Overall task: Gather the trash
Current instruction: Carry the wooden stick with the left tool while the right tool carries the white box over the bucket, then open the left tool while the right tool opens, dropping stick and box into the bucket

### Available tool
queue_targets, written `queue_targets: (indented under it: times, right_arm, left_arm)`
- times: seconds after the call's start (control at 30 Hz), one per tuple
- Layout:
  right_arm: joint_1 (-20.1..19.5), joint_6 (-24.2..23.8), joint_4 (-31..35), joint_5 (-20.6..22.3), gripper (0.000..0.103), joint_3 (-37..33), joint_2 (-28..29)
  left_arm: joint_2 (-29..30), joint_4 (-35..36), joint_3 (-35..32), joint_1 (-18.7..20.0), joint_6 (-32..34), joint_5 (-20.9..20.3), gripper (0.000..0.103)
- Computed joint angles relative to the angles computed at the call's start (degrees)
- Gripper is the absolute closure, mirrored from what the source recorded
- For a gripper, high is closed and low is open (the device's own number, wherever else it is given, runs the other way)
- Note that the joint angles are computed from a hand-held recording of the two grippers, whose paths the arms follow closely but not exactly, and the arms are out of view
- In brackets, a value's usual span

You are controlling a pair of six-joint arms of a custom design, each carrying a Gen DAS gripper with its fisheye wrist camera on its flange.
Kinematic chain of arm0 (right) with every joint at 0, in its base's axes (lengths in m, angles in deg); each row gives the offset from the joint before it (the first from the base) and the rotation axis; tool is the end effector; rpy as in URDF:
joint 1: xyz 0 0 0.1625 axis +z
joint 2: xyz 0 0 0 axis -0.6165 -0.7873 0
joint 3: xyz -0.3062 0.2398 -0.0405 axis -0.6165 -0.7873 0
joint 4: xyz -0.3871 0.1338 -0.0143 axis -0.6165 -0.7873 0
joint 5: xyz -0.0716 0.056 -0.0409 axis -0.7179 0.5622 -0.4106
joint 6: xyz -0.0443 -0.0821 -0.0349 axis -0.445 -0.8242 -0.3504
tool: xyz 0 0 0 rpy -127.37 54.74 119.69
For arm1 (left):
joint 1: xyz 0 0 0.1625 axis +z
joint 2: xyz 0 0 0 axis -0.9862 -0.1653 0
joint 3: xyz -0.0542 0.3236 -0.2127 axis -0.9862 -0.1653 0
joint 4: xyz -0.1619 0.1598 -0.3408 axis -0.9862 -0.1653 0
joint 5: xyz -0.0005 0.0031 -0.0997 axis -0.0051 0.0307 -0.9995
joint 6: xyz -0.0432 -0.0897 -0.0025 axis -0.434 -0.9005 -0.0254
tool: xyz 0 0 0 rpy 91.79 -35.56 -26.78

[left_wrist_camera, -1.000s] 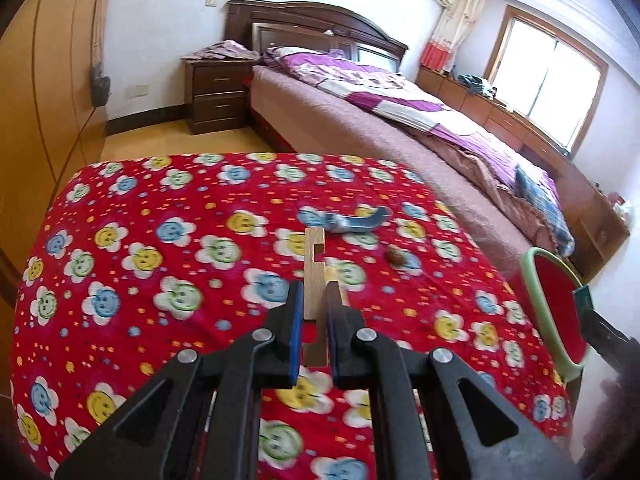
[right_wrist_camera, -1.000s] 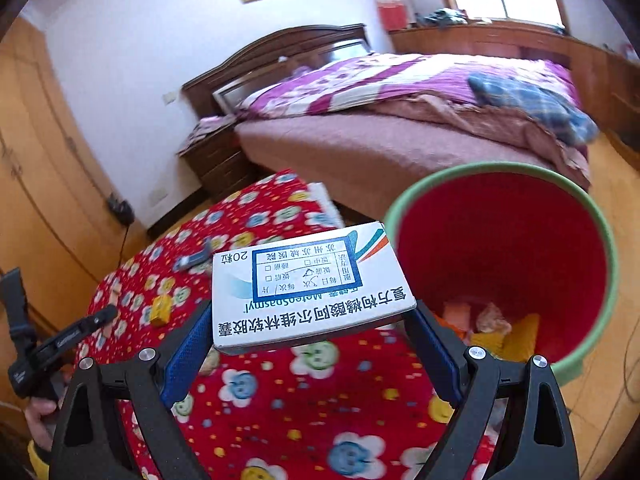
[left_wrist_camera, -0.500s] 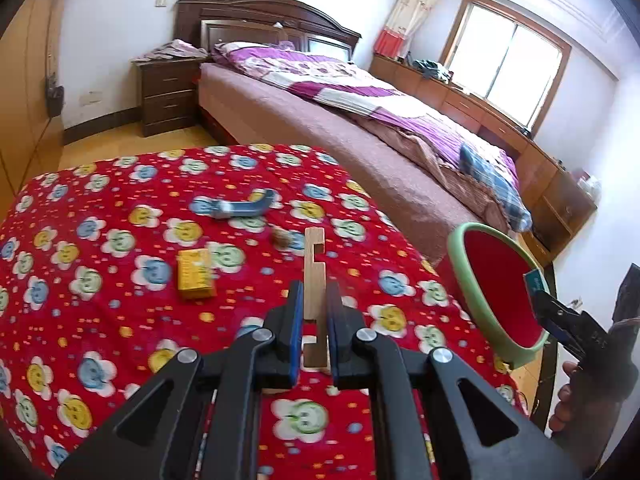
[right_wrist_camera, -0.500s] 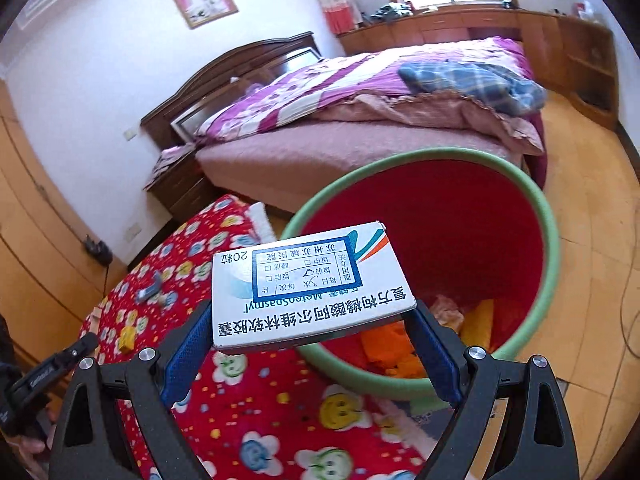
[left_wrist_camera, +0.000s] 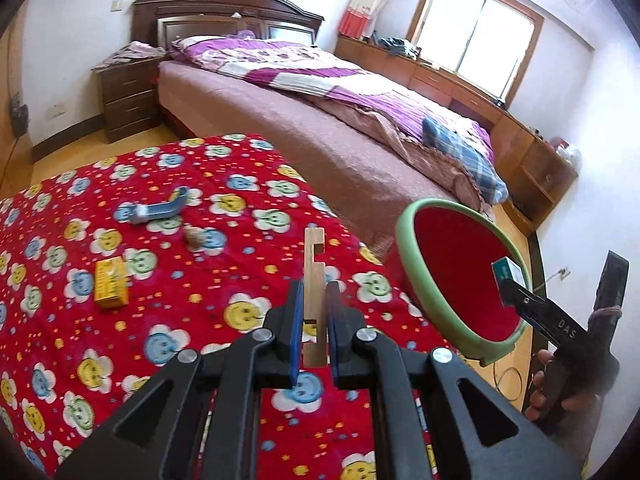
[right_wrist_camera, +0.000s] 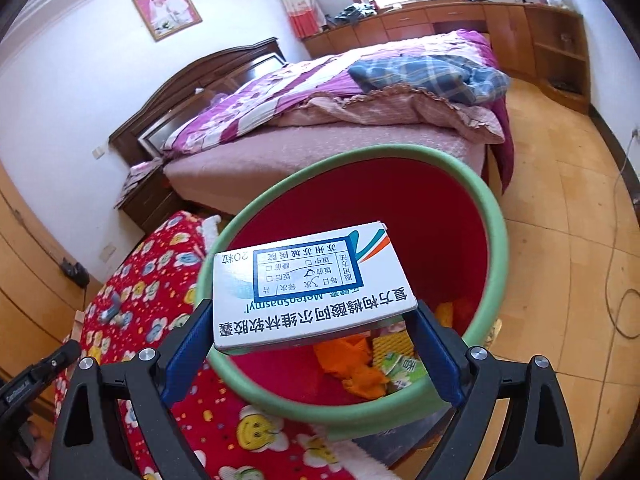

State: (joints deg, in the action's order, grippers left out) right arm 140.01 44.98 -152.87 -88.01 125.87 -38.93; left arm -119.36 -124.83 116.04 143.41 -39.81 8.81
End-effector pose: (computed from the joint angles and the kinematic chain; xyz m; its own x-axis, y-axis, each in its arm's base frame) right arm 0.1936 -0.4403 -0.0154 -0.9207 -0.0966 0.3780 -0.3253 0.7251 -0.6070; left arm 0.0206 -0.4044 0.2323 -0.8613 -0.1084 -0.4964 0.3013 0.6778 -0.6707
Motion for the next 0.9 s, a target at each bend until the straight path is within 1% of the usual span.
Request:
queue_targets:
  times: [0.17, 0.23, 0.43, 0.5, 0.63, 0.9]
  right_arm:
    - [-0.6, -1.4, -1.9, 0.5, 0.007, 0.0, 0.4]
    - [-0.6, -2.0, -2.7, 0.4, 0.003, 0.1, 0.7]
    - [-1.6, -2.9, -4.4, 2.5, 0.002, 1.3, -0.2]
    - [-1.4, -3.5, -5.1, 2.1, 0.002, 1.8, -0.5]
    - [-0.8, -5.1, -7.1, -0.4, 0.002, 2.3, -0.9]
    - [-2.6, -4.1, -9.2, 0.9, 0.002, 4.3, -2.8]
  left_arm:
    - [2.9, -0.5, -1.4, -0.7, 1.1, -0.7, 0.093]
    - [3.8, -0.5, -1.8, -1.0, 1.3, -1.0, 0.093]
    - [6.9, -0.1, -3.6, -1.6, 2.1, -2.5, 0.093]
    - [8.0, 0.1, -4.3, -1.8, 2.3, -2.7, 0.093]
    - [10.7, 0.7, -6.0, -2.2, 2.9, -3.9, 0.093]
    - [16.5, 1.7, -9.4, -3.0, 4.7, -6.4, 0.093]
